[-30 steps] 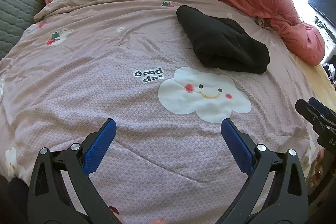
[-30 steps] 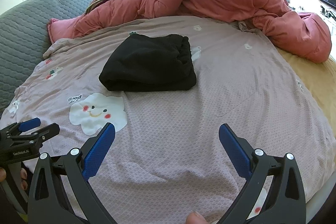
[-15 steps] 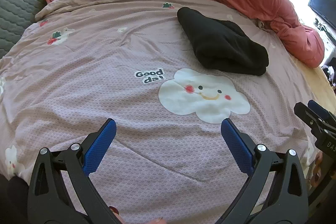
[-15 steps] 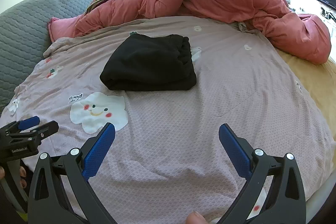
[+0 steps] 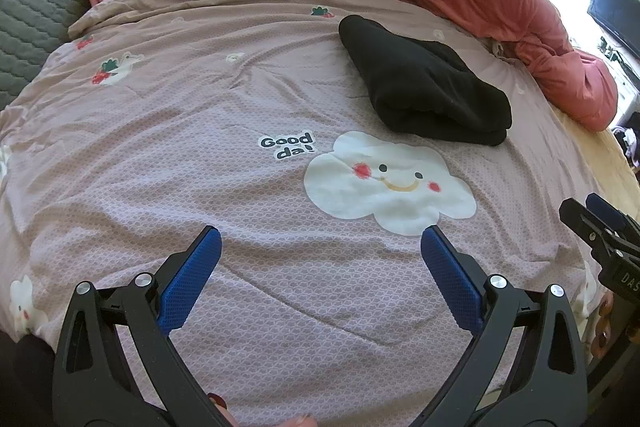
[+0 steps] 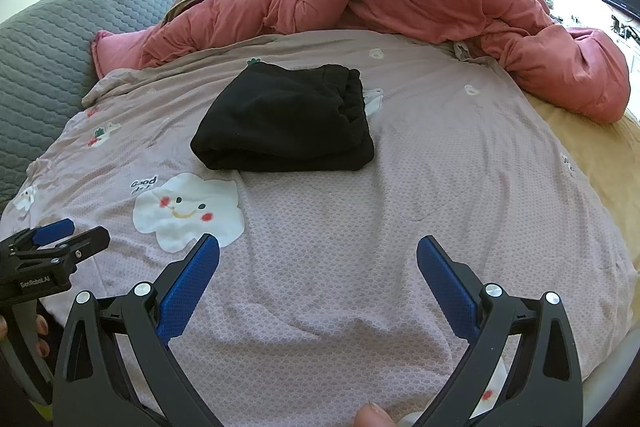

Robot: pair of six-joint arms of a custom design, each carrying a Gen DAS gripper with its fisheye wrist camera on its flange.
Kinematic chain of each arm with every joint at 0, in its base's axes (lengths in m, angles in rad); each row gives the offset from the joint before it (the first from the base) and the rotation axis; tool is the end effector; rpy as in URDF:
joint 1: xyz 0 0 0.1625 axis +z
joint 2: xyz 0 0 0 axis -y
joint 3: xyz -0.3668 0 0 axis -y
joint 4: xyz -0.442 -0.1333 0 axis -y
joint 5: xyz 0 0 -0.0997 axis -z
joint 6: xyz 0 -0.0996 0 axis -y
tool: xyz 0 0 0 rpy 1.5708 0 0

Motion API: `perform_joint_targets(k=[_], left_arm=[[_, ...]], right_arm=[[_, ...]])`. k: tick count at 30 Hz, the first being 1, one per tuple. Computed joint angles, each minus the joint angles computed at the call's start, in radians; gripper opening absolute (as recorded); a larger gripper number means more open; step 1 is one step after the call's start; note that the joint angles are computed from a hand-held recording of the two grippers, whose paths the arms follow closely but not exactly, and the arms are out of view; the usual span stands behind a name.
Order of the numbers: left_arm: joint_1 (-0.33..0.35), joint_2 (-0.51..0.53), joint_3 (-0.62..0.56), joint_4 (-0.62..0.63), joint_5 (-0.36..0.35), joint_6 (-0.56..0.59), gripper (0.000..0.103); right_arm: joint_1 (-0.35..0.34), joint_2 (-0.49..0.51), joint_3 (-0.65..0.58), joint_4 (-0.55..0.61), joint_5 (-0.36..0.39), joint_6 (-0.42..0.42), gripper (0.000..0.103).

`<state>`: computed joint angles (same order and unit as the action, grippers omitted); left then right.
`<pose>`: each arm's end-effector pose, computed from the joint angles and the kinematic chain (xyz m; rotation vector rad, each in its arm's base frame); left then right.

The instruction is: Fold small clothes

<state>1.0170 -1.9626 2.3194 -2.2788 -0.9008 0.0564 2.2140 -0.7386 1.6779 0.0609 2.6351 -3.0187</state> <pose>-0.0415 -0.4382 0.3081 0.6042 2.4328 -0.6446 0.3215 -0.3518 -0.0418 0.1925 -2.1536 1.0485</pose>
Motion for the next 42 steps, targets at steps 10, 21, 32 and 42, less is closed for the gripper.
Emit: perform_joint_targets(k=[10, 21, 32, 42], left_arm=[[-0.001, -0.001, 0.000, 0.001, -0.001, -0.001, 0.094], [0.002, 0.000, -0.001, 0.003, 0.000, -0.004, 0.094], [0.002, 0.003, -0.004, 0.020, 0.021, -0.007, 0.094], [0.020, 0.014, -0.021, -0.002, 0.039, 0.007, 0.094]], right_arm=[[0.002, 0.009, -0.006, 0.006, 0.002, 0.004, 0.099], [-0.003, 0.014, -0.012, 0.034, 0.003, 0.025, 0.099], [-0.007, 0.024, -0.026, 0.059, 0.017, 0.047, 0.099], [-0.003, -0.024, 0.047, 0.102, 0.192, 0.238, 0.098]])
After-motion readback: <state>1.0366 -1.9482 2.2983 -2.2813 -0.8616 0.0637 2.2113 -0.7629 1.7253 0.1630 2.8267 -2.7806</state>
